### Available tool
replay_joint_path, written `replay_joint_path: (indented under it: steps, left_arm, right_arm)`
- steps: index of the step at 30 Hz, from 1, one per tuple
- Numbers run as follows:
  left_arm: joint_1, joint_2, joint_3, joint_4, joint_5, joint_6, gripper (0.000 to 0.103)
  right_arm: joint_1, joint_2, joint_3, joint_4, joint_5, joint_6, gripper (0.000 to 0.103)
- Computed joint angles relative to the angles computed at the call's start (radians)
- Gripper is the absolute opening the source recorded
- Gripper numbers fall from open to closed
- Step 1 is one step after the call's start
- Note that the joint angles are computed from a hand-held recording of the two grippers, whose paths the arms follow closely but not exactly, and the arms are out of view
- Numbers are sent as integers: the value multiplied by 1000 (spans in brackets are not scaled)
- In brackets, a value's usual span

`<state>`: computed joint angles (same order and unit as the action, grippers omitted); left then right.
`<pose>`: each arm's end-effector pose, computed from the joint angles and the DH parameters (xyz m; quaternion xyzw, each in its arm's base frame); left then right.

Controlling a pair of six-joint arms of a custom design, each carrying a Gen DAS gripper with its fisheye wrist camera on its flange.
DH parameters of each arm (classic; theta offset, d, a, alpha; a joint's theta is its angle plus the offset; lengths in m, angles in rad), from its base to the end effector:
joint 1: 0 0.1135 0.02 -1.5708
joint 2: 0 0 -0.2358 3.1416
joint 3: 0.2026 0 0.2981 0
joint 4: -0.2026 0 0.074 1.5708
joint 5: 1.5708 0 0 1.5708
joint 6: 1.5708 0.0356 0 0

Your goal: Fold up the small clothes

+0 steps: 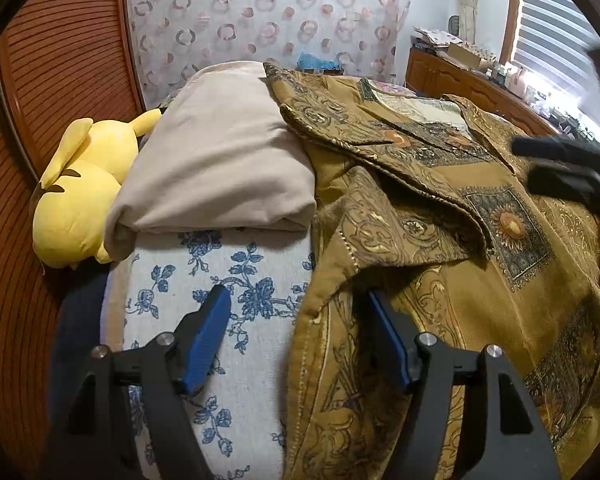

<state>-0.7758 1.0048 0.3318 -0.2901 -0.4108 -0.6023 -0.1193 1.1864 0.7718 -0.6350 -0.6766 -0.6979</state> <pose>0.1671 -0.1440 0.0899 0.0201 0.9359 -0.0360 0.3498 0.2744 -0.0104 0.1811 -0.3420 0.8492 0.1977 0.3505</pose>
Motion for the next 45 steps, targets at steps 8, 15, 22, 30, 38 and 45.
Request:
replay_joint_path:
  steps: [8, 15, 22, 30, 38, 45]
  left_arm:
    - [15, -65, -43, 2, 8, -17, 69]
    - [10, -70, -47, -1, 1, -27, 69]
    - [10, -72, -48, -2, 2, -27, 69]
    - [6, -65, -43, -8, -6, -28, 69]
    - [-18, -8, -9, -17, -35, -41, 69]
    - [-18, 1, -2, -22, -39, -42, 69]
  right_arm:
    - [251, 220, 126, 165, 161, 128, 73]
    - [352, 336, 197, 186, 289, 137, 54]
    - [280, 281, 168, 208, 222, 141, 8]
    - [82, 285, 224, 195, 222, 208, 6]
    - [-107, 242, 178, 100, 112, 40, 42]
    - [-417, 185, 126, -96, -64, -262, 56]
